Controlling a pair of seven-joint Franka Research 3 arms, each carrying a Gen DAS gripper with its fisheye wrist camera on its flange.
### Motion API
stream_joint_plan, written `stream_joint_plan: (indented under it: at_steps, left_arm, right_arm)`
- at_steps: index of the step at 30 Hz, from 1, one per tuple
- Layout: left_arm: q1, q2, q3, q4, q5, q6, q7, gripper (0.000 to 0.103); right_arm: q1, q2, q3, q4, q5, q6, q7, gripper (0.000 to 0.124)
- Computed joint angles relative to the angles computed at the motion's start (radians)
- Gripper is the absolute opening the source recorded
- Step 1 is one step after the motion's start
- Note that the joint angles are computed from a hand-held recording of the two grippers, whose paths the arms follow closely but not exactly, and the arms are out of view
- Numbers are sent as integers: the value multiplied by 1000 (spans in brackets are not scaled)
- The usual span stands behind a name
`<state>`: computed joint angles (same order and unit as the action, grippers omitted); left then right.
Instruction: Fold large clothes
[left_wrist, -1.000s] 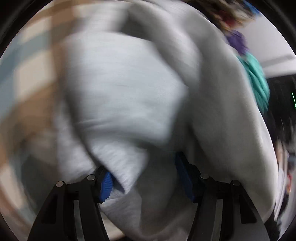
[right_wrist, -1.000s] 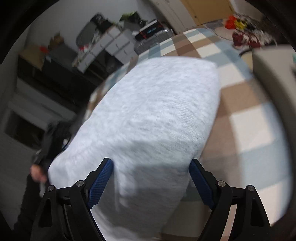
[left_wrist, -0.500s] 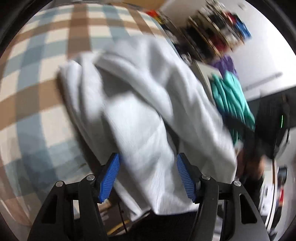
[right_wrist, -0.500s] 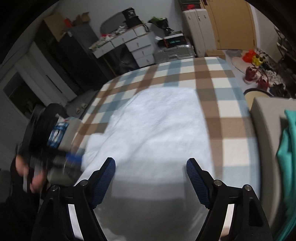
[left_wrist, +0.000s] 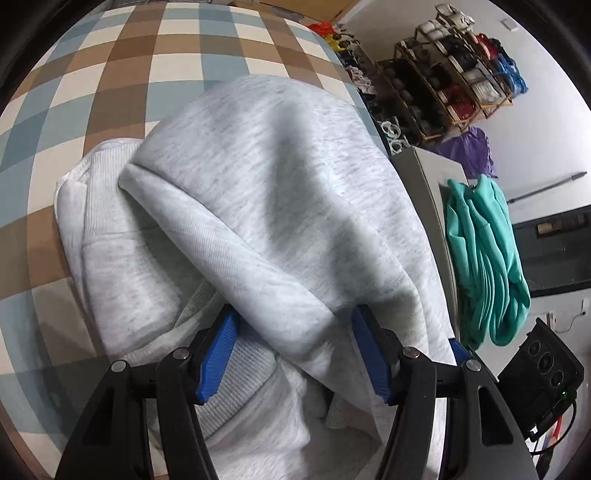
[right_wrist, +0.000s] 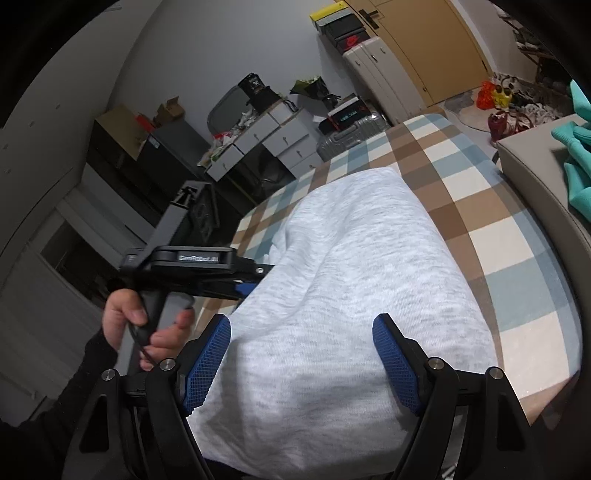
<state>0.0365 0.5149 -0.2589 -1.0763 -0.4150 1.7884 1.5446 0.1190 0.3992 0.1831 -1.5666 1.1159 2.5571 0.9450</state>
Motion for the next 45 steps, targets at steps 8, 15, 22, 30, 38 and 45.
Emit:
stream_joint_plan:
  at_steps: [8,15,22,30,38,45]
  left_arm:
    - [-19,-127,41,-194,79,121,9,59]
    - [19,-89,22,-133,-49,55,-99,59]
    - [-8,-45,23,-56,-9,22,-183,59]
    - [-46,17,23,-6,89,70,-248,67]
    - [-16,-70,26,-108,127,87,-39,22]
    - [-2,-124,55,-147,165,78,33,22]
  right_arm:
    - [-13,6,3,6,38,-35,-34,80]
    - [-9,-7,5,-16,53,-13,-56,80]
    - [-5,-8,4,-21,68,-2,-71,81]
    - [10,-13,-1,-27,50,20,-63,82]
    - [23,-24,-1,-39,5,34,-61,81]
    - [89,-42,-43,-58,-219,81,46,80]
